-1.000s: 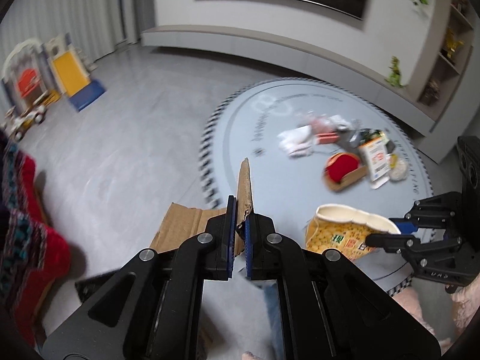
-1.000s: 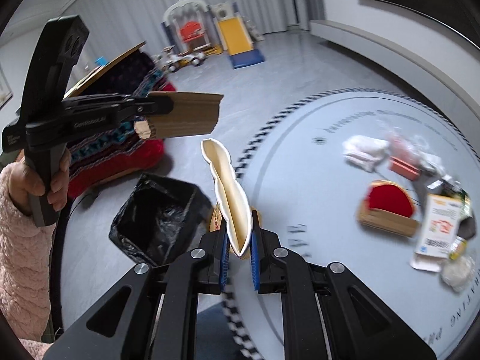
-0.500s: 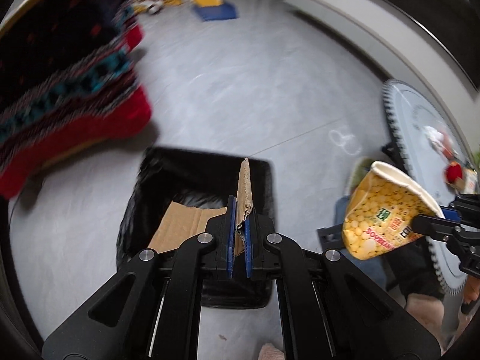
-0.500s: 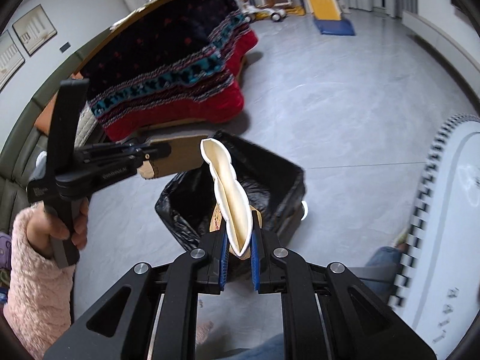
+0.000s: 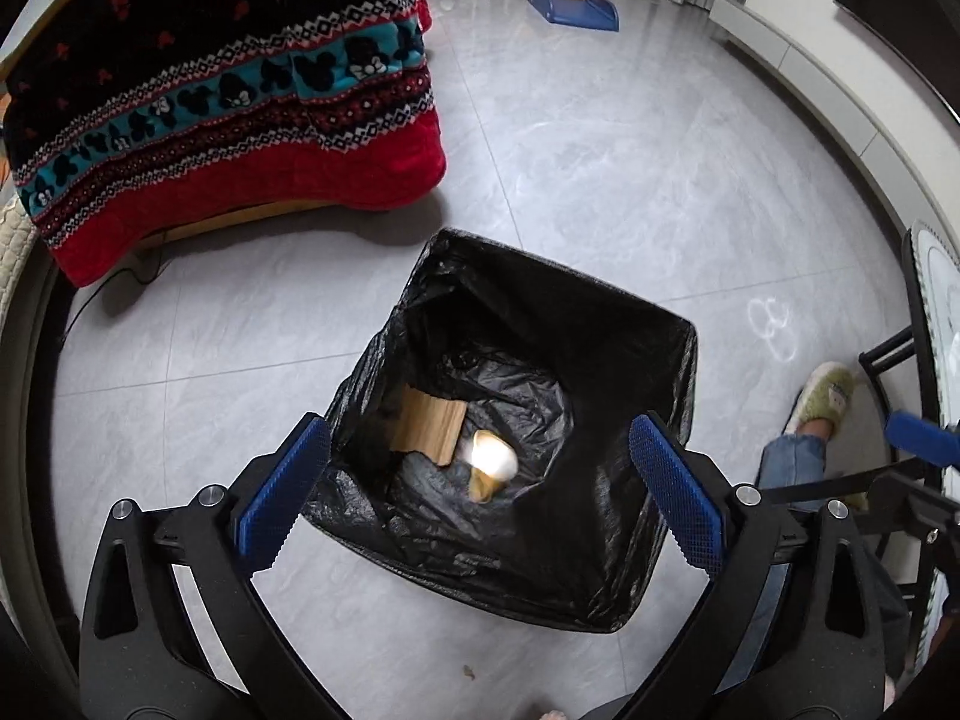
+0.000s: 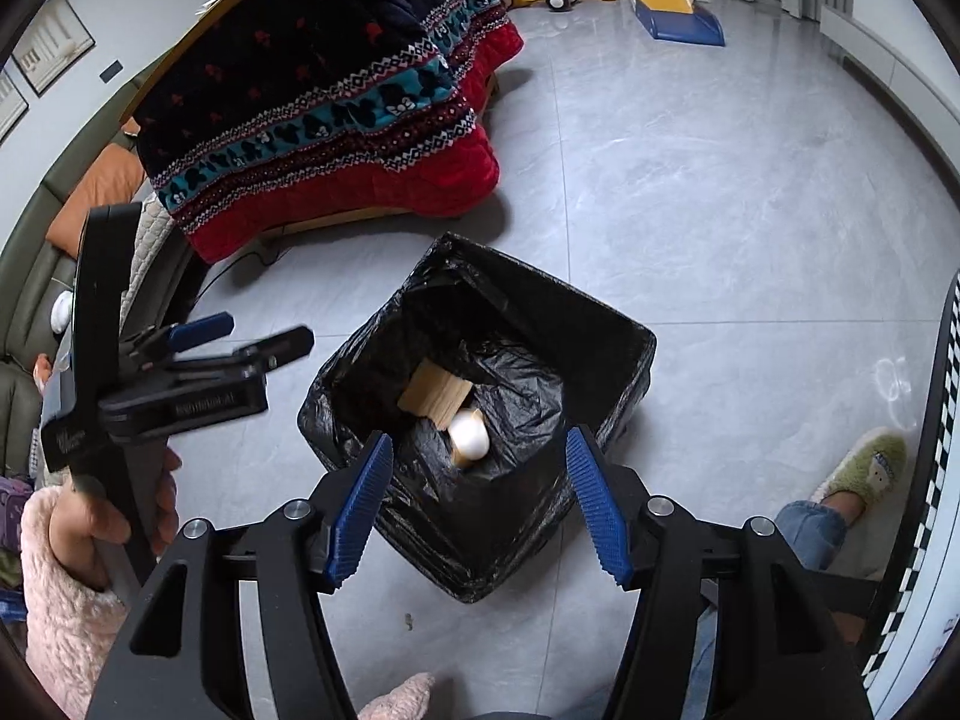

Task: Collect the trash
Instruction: 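Carry cup and cardboard to the black bin and open both tools, then move both tools back over the table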

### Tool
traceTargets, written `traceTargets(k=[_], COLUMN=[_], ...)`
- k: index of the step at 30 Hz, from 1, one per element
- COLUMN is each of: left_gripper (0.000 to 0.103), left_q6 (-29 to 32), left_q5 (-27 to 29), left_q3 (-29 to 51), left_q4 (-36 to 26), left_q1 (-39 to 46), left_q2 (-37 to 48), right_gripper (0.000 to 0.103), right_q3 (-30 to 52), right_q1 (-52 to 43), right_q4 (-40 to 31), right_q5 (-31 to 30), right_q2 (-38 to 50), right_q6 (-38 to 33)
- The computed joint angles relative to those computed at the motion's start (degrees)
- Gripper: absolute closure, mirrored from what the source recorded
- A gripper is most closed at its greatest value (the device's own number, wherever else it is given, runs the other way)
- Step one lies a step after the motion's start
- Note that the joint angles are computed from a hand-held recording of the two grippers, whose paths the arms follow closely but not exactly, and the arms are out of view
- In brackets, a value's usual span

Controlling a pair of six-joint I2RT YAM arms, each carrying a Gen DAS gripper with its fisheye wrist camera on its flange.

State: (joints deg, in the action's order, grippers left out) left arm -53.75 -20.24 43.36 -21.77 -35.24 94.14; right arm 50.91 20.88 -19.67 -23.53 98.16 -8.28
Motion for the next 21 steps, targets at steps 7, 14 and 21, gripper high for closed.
traceTargets(k=[7,14,21], left_gripper=[0.006,0.006,0.006], left_q6=[-0.38,1.12,6.99], left_q5=[0.52,-1.92,1.05], left_q3=[5.25,20.85,42.84], left_q4=[-2.02,-9.12,-13.09], left_q1=[-3.73,-10.05,-14.46], left_q2=[0.10,7.80,20.70], right_gripper=[0.040,0.030,0.030], right_q3=[-2.89,-3.78,3.25], right_q1=[-8.64,-25.11,-46.12], right_q4=[-4.45,-13.16,-22.06], right_q5=[-5.68,-9.67,-11.16], right_q2=[-5.71,-12.17,-7.77], right_q6=[-6.29,-18.21,-32.44])
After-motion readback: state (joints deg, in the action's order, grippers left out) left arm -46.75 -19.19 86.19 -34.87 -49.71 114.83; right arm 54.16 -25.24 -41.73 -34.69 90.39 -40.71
